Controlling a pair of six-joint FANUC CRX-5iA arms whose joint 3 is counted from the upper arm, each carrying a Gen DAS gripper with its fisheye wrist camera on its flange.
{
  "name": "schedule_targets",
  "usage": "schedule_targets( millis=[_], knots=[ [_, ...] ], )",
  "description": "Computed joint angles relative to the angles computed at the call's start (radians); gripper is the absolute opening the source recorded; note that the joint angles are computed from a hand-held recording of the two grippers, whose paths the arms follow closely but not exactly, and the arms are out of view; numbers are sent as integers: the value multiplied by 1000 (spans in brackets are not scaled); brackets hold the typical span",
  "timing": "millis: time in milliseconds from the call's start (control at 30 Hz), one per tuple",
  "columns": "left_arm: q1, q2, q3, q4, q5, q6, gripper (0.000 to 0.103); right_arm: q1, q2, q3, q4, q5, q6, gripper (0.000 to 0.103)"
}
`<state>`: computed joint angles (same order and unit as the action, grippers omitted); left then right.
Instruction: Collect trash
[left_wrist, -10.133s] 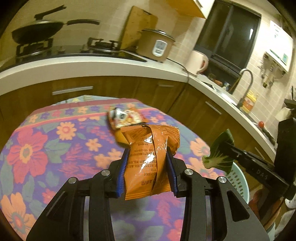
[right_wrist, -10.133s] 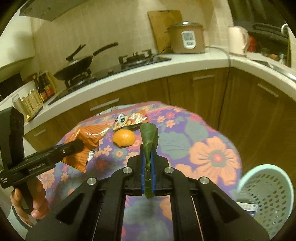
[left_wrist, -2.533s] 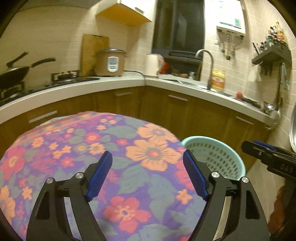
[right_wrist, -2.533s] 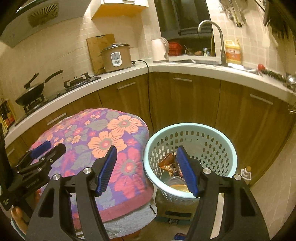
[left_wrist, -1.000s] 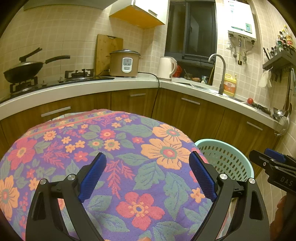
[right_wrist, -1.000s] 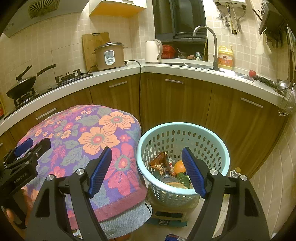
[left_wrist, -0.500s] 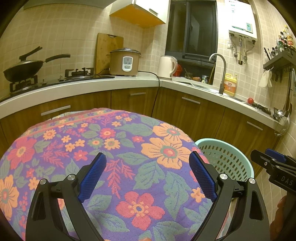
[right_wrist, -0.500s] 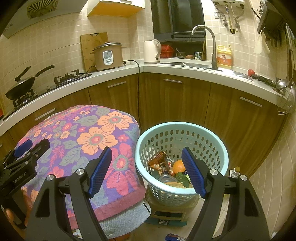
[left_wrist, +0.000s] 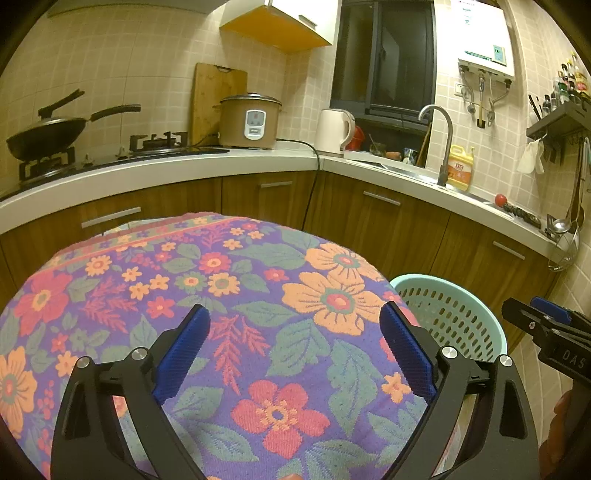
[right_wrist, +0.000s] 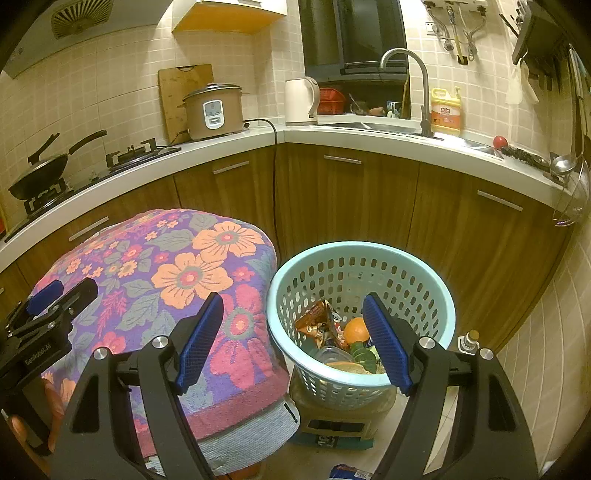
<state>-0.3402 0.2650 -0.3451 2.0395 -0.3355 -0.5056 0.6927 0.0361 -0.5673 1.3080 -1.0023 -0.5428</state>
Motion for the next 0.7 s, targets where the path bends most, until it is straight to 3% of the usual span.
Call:
schedule_targets(
  millis=[700],
  knots=[
    [8, 1, -7, -19, -7, 16, 91, 2, 0, 6, -2, -12, 2, 74]
  ],
)
